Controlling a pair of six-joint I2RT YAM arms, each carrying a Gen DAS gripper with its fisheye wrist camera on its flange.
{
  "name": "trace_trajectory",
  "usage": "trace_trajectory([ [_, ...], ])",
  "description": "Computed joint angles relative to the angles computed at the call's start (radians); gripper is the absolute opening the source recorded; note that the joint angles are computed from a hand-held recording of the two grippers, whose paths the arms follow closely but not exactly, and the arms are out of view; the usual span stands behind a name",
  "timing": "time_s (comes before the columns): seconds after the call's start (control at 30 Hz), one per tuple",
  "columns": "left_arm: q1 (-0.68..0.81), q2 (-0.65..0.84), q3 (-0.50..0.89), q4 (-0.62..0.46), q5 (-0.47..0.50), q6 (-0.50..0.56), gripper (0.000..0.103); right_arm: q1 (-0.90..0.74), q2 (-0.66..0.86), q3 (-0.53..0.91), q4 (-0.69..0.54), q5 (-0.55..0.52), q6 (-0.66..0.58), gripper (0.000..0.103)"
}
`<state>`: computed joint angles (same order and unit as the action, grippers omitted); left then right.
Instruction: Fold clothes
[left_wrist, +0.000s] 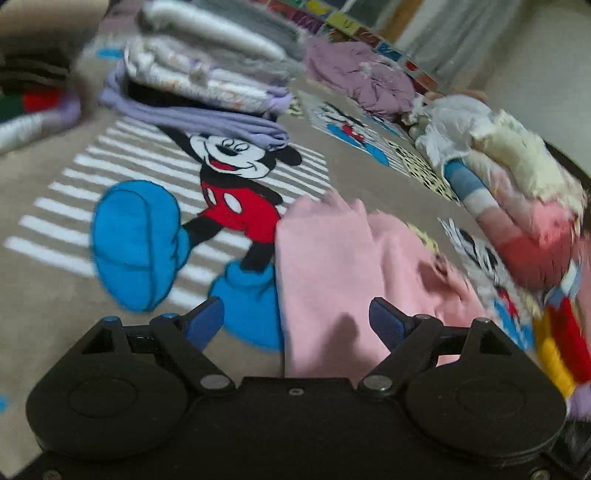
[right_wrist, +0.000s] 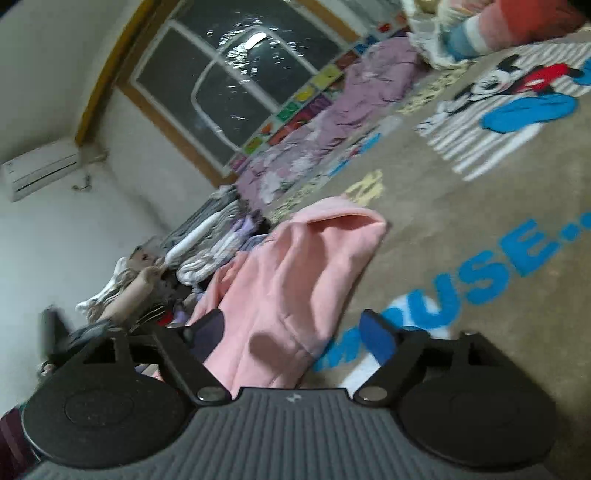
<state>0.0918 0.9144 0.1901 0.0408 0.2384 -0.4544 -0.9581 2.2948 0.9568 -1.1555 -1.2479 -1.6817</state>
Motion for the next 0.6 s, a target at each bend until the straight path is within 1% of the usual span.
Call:
trace_trajectory([
  [0.07,0.046,0.172,0.039,0.129,0.057,-0.008,0.086,-0.009,0.062,0.061,-0.114,-0.001,-0.086,0.082],
  [0.13,0.087,0.306,0.075,0.229,0.114,-0.028,0.085,-0.018,0.085,0.083,-0.175,0.007,-0.142,0.082],
  [0.2,0.117,0.402,0.106,0.299,0.156,-0.040,0.084,-0.026,0.108,0.103,-0.227,0.015,-0.191,0.082],
  [0.23,0.131,0.444,0.122,0.324,0.174,-0.046,0.082,-0.031,0.119,0.112,-0.252,0.020,-0.215,0.082],
  [0.27,0.143,0.481,0.137,0.341,0.187,-0.054,0.076,-0.035,0.128,0.119,-0.275,0.024,-0.236,0.082],
  [0.3,0.155,0.511,0.148,0.358,0.201,-0.059,0.074,-0.033,0.139,0.128,-0.293,0.023,-0.253,0.082],
  [0.43,0.197,0.602,0.173,0.434,0.281,-0.090,0.073,-0.034,0.168,0.149,-0.344,0.026,-0.299,0.082],
  [0.53,0.210,0.627,0.180,0.455,0.317,-0.092,0.069,-0.039,0.183,0.159,-0.370,0.033,-0.325,0.082],
  [0.57,0.212,0.629,0.180,0.459,0.329,-0.091,0.062,-0.043,0.189,0.161,-0.377,0.037,-0.334,0.082],
  [0.6,0.215,0.634,0.181,0.465,0.348,-0.093,0.050,-0.044,0.192,0.164,-0.384,0.039,-0.339,0.082],
])
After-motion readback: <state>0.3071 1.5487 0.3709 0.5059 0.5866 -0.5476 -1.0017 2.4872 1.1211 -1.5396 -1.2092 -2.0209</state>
